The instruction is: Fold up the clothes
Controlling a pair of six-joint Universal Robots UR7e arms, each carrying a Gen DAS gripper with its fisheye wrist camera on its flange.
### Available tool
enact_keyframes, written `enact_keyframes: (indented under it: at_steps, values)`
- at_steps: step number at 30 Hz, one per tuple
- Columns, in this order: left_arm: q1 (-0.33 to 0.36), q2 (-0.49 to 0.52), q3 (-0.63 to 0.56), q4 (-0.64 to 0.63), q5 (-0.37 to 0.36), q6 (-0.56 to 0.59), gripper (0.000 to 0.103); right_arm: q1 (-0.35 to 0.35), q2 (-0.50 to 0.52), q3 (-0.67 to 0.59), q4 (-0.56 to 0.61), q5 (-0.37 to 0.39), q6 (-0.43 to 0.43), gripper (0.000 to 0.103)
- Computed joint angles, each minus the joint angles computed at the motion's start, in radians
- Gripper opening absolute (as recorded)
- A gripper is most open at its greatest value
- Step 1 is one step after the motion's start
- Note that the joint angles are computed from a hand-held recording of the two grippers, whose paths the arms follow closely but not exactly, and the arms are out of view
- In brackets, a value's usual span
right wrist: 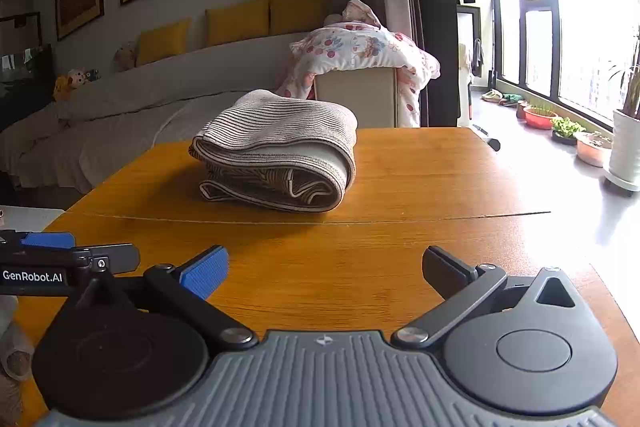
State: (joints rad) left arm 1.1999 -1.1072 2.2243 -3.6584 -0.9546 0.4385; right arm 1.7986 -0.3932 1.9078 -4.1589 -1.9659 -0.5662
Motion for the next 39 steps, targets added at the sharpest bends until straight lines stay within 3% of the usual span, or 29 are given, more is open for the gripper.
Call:
enact_keyframes:
  at_steps: [39]
  values:
    - [-0.002,0.010,0.003,-0.032,0.002,0.014,0.103,0.004,0.008,-0.007,-0.007,-0.002,-0.015,0.103]
